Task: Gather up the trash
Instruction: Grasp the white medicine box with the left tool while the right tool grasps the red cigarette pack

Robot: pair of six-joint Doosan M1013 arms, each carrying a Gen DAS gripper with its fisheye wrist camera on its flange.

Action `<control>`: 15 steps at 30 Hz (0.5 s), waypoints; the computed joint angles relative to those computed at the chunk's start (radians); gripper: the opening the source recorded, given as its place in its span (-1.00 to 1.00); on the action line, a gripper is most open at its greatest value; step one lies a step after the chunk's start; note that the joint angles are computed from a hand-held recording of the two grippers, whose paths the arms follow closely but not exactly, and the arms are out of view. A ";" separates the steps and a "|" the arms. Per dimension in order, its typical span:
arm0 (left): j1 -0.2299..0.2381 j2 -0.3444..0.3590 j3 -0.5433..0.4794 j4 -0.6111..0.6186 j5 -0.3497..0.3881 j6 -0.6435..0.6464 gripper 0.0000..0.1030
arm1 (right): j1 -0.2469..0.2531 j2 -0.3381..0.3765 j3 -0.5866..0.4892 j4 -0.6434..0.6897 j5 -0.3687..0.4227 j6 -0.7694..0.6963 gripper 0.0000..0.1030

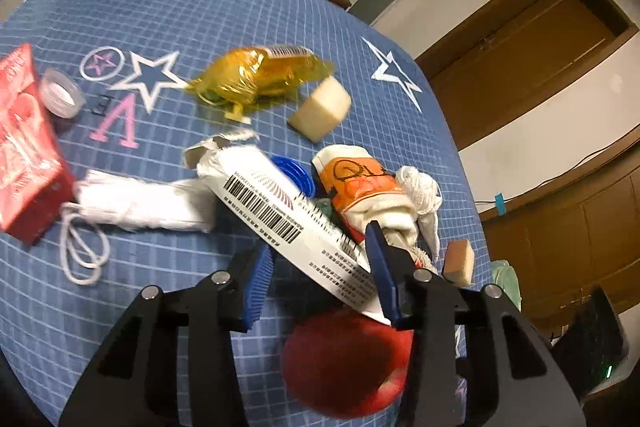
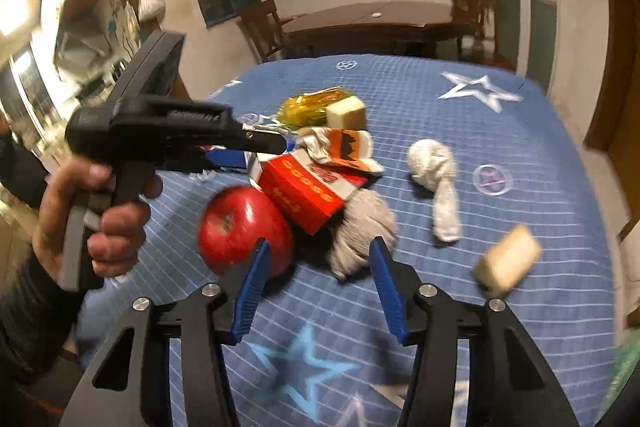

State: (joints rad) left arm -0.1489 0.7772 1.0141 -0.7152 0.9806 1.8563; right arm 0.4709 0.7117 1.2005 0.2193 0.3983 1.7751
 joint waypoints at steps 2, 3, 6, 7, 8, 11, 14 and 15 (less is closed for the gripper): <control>0.008 -0.003 0.005 0.006 -0.005 0.005 -0.15 | -0.021 0.027 -0.043 0.163 0.043 -0.081 0.03; 0.010 -0.002 0.005 0.007 -0.003 0.003 -0.15 | -0.033 0.046 -0.074 0.235 0.073 -0.102 0.03; 0.018 0.003 0.002 0.017 0.004 -0.006 -0.16 | -0.056 0.089 -0.150 0.325 0.145 -0.088 0.03; 0.021 0.005 0.000 0.016 0.012 -0.005 -0.16 | -0.067 0.112 -0.192 0.370 0.194 -0.090 0.05; 0.023 0.007 -0.002 0.014 0.020 0.000 -0.16 | -0.071 0.127 -0.221 0.363 0.225 -0.064 0.07; 0.025 0.010 -0.007 0.005 0.042 0.023 -0.16 | -0.073 0.166 -0.313 0.279 0.297 0.052 0.27; 0.020 0.014 -0.015 0.000 0.058 0.037 -0.18 | -0.081 0.224 -0.426 0.300 0.417 0.089 0.41; 0.019 0.014 -0.015 -0.001 0.060 0.042 -0.18 | -0.081 0.239 -0.457 0.296 0.446 0.103 0.45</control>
State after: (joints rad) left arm -0.1299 0.7916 0.9987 -0.7158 1.0406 1.8978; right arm 0.3895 0.9511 0.7438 0.5157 0.8445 1.8785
